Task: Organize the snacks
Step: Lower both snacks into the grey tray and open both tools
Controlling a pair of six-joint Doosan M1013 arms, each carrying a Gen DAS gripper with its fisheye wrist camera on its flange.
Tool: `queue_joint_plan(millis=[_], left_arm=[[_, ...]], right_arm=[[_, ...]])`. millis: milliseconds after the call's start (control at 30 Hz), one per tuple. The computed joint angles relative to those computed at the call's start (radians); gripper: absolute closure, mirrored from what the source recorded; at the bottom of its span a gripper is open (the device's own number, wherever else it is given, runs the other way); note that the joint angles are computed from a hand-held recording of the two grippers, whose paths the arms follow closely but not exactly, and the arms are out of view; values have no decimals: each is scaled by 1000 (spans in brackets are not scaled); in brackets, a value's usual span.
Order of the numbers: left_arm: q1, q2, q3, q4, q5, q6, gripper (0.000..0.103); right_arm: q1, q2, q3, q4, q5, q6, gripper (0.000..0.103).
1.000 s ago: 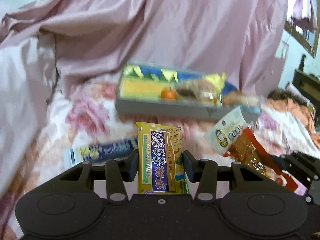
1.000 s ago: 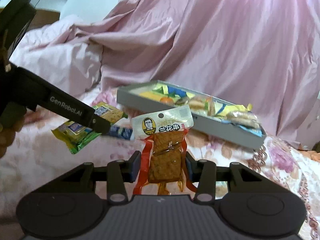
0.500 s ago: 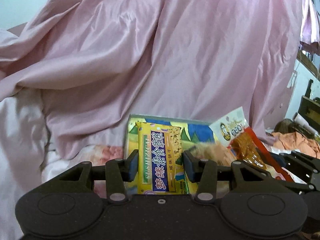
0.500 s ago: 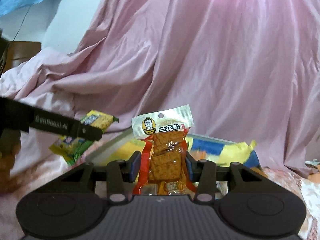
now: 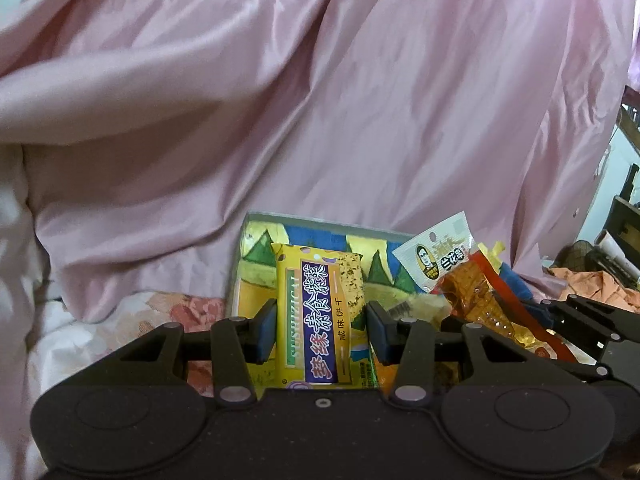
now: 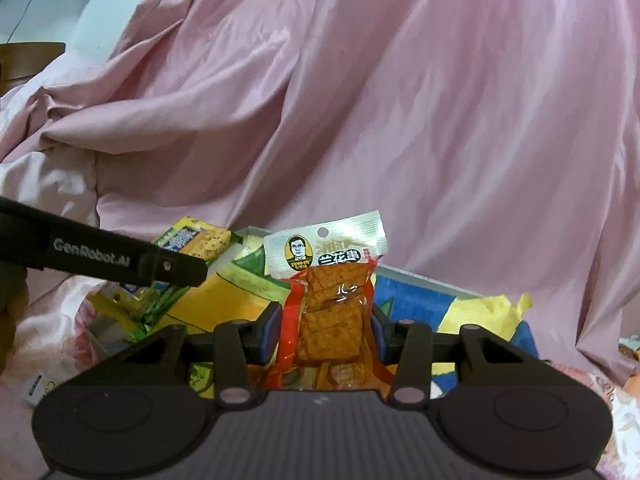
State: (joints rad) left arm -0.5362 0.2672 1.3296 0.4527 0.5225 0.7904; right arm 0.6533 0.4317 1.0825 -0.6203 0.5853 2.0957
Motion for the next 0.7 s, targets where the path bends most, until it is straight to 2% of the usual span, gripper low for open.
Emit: queue_joint_plan(millis=[133, 333, 400, 433, 500, 567, 700], left_arm=[[1, 10, 2, -29, 7, 15, 55], [11, 19, -2, -81, 22, -1, 54], [11, 18, -1, -61, 25, -42, 41], [13, 16, 1, -61, 18, -50, 37], [12, 10, 7, -47, 5, -76, 29], [9, 0, 16, -8, -9, -122, 23], [-5, -25, 30, 81, -17, -217, 17]], right_arm=[[2, 7, 7, -13, -4, 3, 52], [8, 12, 14, -65, 1, 21, 41], [8, 10, 18, -62, -4, 12, 37], [9, 7, 24, -70, -11, 11, 36], [12, -1, 39, -108, -36, 27, 25], [14, -13, 59, -155, -70, 56, 18], [26, -34, 84, -252, -94, 92, 13]])
